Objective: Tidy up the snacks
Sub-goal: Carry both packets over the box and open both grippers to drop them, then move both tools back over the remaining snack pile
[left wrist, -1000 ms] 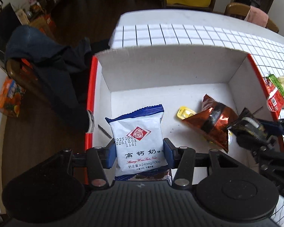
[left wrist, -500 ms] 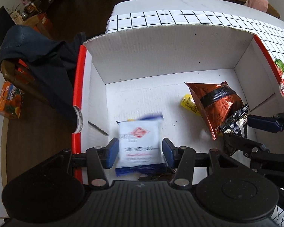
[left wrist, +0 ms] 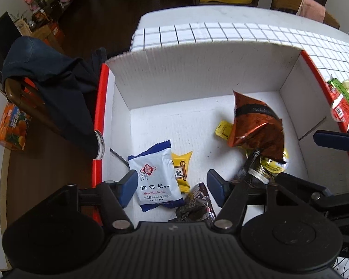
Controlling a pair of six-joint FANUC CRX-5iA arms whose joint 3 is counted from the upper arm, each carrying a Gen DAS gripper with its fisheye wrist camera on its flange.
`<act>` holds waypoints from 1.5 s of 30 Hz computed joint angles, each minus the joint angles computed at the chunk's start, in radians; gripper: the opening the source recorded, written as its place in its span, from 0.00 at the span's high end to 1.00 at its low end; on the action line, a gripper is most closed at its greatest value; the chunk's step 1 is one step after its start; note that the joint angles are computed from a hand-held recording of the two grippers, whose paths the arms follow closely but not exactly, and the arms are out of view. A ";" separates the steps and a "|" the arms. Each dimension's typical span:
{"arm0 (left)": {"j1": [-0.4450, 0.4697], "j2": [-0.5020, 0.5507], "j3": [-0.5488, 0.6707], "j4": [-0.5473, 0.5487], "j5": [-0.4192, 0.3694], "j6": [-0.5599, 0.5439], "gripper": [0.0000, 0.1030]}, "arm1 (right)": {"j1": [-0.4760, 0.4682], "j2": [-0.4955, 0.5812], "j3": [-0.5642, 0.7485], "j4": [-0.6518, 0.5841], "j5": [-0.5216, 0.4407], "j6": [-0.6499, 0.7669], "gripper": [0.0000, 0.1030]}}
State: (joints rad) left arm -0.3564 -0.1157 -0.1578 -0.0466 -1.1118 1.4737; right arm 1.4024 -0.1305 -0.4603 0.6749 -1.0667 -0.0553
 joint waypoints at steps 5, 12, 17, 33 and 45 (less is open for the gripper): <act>-0.007 -0.040 -0.017 0.008 0.020 -0.003 0.32 | 0.021 -0.030 -0.018 0.035 -0.009 -0.051 0.20; -0.019 -0.114 -0.054 0.032 0.065 -0.017 0.27 | 0.070 -0.076 -0.044 0.095 -0.058 -0.125 0.12; -0.025 -0.178 -0.096 0.069 0.113 -0.038 0.23 | 0.117 -0.128 -0.074 0.134 -0.100 -0.188 0.06; -0.203 -0.195 -0.093 0.091 0.208 0.031 0.17 | 0.379 -0.348 -0.203 0.162 -0.433 -0.382 0.00; -0.413 -0.046 0.022 -0.020 0.195 0.201 0.17 | 0.682 -0.592 -0.317 0.040 -0.803 -0.505 0.00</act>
